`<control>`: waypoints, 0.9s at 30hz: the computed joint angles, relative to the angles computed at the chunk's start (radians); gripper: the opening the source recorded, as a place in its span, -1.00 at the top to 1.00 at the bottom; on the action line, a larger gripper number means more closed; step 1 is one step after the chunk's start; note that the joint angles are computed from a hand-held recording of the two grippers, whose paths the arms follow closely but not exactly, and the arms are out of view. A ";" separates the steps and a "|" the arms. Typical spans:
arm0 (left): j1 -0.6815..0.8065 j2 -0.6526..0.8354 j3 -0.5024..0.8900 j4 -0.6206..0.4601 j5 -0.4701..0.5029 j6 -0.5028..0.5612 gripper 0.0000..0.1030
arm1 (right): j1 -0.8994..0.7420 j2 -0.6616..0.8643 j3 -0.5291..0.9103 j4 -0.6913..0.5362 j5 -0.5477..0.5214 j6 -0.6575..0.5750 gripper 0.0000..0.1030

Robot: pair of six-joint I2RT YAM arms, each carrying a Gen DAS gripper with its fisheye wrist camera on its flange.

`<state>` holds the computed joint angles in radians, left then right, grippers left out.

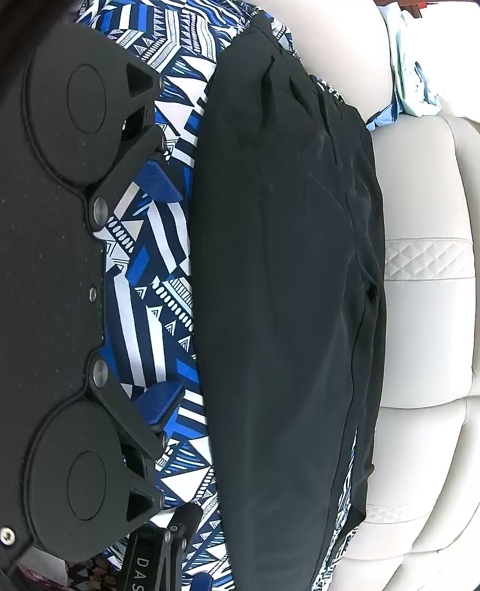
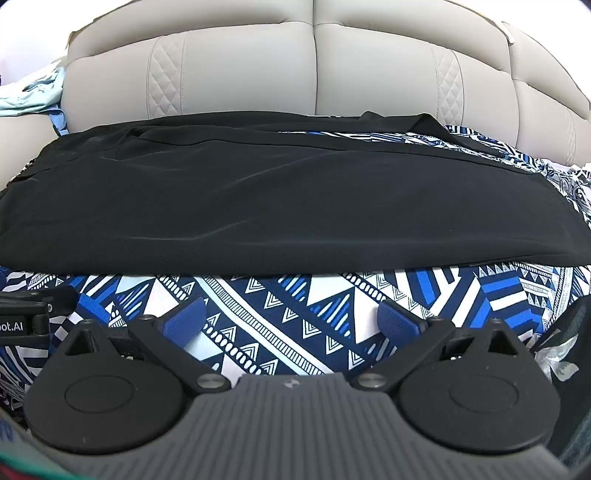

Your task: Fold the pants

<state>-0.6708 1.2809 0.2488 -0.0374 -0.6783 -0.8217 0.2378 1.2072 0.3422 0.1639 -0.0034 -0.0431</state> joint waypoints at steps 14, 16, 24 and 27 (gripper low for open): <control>-0.002 0.004 0.001 0.001 -0.005 0.001 -1.00 | 0.009 -0.006 0.001 -0.007 0.007 0.006 -1.00; -0.002 0.004 0.001 0.001 -0.005 0.001 -1.00 | 0.010 -0.007 0.001 -0.008 0.008 0.007 -1.00; -0.015 0.018 0.005 0.004 -0.015 -0.012 -1.00 | 0.015 -0.011 0.002 -0.011 0.012 0.010 -1.00; -0.017 0.021 0.006 0.004 -0.016 -0.015 -1.00 | 0.017 -0.012 0.002 -0.013 0.013 0.011 -1.00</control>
